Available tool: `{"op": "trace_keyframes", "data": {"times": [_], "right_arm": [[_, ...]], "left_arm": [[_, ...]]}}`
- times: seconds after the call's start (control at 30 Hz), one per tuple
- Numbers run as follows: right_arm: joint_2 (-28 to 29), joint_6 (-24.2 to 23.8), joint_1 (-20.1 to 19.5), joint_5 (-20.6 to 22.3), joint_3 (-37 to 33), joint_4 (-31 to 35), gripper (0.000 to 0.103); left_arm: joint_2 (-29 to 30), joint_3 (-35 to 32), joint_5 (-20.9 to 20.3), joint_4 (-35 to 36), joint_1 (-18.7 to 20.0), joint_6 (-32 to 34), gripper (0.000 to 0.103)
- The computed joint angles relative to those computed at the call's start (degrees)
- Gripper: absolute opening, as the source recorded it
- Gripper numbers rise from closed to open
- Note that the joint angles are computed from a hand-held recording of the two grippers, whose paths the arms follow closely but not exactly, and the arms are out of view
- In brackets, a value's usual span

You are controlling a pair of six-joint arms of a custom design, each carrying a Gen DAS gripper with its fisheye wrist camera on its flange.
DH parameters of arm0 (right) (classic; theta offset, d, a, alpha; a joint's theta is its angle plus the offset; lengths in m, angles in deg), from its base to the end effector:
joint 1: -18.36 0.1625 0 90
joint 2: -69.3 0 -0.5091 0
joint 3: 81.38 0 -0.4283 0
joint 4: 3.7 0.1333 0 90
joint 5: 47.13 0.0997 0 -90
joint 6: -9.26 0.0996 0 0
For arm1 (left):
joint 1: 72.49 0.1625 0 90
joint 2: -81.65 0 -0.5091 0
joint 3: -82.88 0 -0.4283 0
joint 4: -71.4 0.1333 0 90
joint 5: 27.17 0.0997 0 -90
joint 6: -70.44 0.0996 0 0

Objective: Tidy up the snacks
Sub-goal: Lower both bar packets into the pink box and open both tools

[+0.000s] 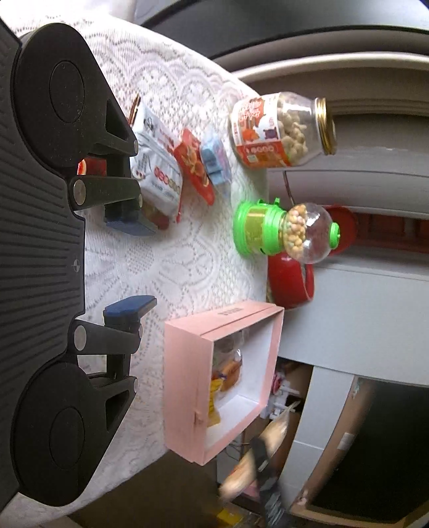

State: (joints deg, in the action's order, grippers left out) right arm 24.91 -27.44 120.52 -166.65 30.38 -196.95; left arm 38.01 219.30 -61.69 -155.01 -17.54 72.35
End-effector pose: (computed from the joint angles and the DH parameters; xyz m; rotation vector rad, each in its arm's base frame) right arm 0.2214 -0.6276 0.1115 0.8203 -2.3094 0.6358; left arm -0.0872 -0.4993 0.1140 0.2533 2.1920 -1.1523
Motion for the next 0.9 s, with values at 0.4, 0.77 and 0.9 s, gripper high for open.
{"op": "trace_keyframes", "data": {"times": [0.4, 0.77, 0.9], "right_arm": [[8.97, 2.32, -2.73, -8.55, -9.83, 1.66, 0.046], [9.65, 1.9, 1.57, 0.01, -7.96, 2.89, 0.07], [9.62, 0.13, 3.11, 2.01, -8.38, 7.83, 0.07]], "left_arm": [[0.35, 1.85, -0.61, 0.35, -0.52, -0.44, 0.045], [-0.58, 5.4, -2.29, -6.87, 1.43, -2.82, 0.045], [-2.13, 8.81, -2.19, -13.3, 1.67, -4.05, 0.045]]}}
